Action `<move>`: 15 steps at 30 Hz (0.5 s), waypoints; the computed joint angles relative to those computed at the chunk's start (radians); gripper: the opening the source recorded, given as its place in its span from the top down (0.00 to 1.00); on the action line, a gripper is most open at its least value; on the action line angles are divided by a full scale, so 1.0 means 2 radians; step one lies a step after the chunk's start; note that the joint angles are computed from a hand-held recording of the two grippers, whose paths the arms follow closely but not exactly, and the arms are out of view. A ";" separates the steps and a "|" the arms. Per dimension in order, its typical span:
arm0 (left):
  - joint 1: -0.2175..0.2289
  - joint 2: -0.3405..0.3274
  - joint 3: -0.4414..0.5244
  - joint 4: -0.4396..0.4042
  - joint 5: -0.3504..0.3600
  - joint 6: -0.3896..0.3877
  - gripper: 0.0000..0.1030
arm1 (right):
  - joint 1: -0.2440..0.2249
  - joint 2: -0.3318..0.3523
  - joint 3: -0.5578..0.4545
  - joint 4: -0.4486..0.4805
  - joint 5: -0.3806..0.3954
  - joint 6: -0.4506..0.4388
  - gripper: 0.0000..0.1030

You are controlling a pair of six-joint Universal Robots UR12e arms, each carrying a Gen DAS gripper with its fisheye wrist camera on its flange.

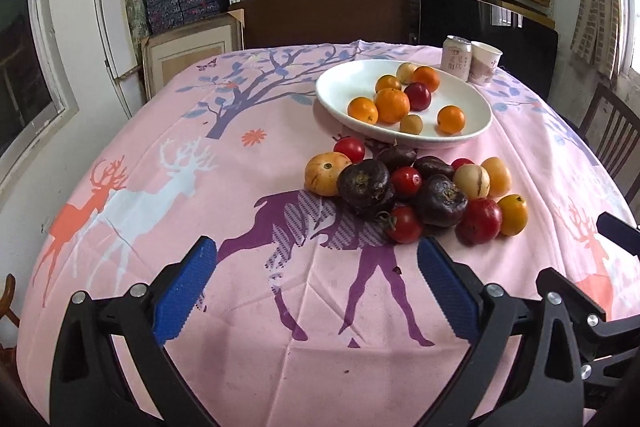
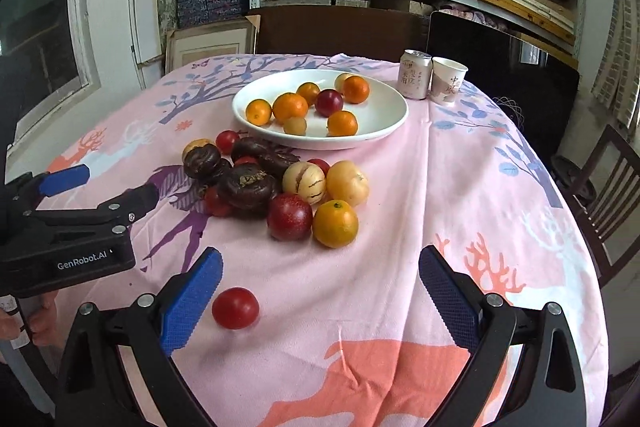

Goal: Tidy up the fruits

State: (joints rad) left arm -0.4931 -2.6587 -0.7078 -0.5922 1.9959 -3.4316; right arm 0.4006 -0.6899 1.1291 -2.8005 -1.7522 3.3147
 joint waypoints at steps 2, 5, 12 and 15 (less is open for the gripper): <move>-0.003 -0.002 0.002 0.002 0.014 0.007 0.04 | -0.005 -0.004 0.008 0.009 0.035 0.014 0.04; -0.002 -0.001 0.001 -0.001 0.000 0.011 0.04 | -0.003 0.002 0.000 0.034 0.046 0.013 0.04; 0.000 0.002 -0.003 -0.008 0.003 0.007 0.04 | -0.003 0.014 -0.022 0.073 0.074 0.006 0.09; 0.000 0.000 0.000 -0.018 0.012 0.004 0.04 | -0.012 0.013 -0.021 0.082 0.145 -0.003 0.61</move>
